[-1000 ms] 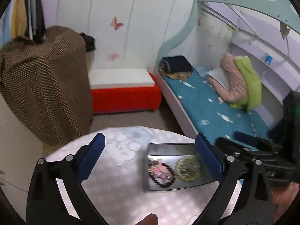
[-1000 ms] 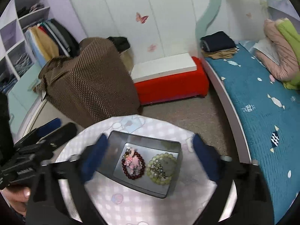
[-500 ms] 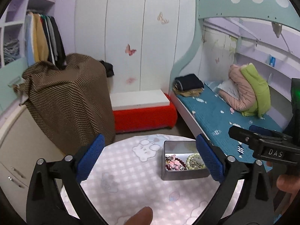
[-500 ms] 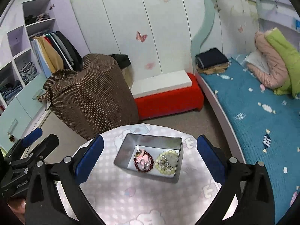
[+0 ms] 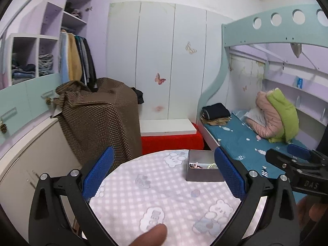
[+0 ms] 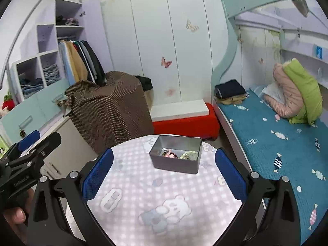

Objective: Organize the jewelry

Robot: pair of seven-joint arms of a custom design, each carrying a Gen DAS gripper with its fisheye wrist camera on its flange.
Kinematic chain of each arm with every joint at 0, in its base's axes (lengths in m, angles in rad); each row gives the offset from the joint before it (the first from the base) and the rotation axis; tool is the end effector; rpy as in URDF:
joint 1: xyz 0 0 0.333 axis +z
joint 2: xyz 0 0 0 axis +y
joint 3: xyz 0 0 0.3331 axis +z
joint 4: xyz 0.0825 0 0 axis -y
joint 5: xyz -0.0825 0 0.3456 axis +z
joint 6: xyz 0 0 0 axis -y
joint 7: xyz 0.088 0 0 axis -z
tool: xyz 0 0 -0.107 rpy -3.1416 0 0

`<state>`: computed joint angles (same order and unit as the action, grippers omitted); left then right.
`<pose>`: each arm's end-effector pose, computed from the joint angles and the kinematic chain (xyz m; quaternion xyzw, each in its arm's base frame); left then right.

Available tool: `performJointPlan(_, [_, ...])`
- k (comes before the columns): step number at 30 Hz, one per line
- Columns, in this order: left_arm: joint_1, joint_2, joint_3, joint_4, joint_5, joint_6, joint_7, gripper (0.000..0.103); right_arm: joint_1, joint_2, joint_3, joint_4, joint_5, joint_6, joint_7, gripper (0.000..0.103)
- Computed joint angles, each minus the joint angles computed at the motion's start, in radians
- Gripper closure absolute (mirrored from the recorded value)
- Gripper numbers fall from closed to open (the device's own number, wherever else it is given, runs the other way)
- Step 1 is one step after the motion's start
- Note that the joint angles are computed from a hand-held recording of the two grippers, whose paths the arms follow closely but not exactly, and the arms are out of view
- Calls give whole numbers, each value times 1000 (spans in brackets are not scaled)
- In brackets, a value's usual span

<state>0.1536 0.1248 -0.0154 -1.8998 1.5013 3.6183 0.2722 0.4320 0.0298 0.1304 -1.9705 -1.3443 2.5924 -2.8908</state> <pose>0.5356 -0.0532 0.5601 -0.4669 0.6797 -0.4689 0.3164 0.4705 0.3177 0.5416 -0.5239 0.6762 -0.3359 0.3942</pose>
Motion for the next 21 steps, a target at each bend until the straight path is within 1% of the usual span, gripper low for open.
performJointPlan(2, [15, -65, 10, -111, -107, 22, 119, 5, 20, -27, 20, -23, -24, -42, 22, 7])
performJointPlan(5, [43, -144, 22, -228, -179, 58, 210, 5, 44, -64, 51, -50, -47, -112, 46, 7])
performJointPlan(9, [67, -238, 30, -366, -292, 91, 348, 5, 74, -105, 95, -88, -79, -207, 116, 7])
performJointPlan(10, [71, -254, 36, -385, -295, 96, 354, 5, 84, -112, 108, -97, -84, -239, 135, 7])
performJointPlan(12, [78, -292, 47, -431, -308, 104, 375, 5, 100, -115, 127, -102, -84, -284, 133, 7])
performJointPlan(14, [81, -324, 52, -460, -310, 79, 386, 5, 118, -110, 141, -103, -85, -322, 121, 7])
performJointPlan(15, [85, -346, 49, -489, -330, 70, 418, 5, 126, -104, 145, -100, -86, -334, 118, 7])
performJointPlan(17, [86, -367, 58, -530, -357, 91, 461, 5, 139, -100, 147, -104, -91, -336, 119, 7])
performJointPlan(19, [77, -369, 75, -540, -343, 102, 457, 5, 149, -87, 147, -93, -97, -344, 109, 7])
performJointPlan(21, [80, -374, 78, -554, -352, 101, 472, 5, 157, -79, 142, -87, -98, -339, 105, 7])
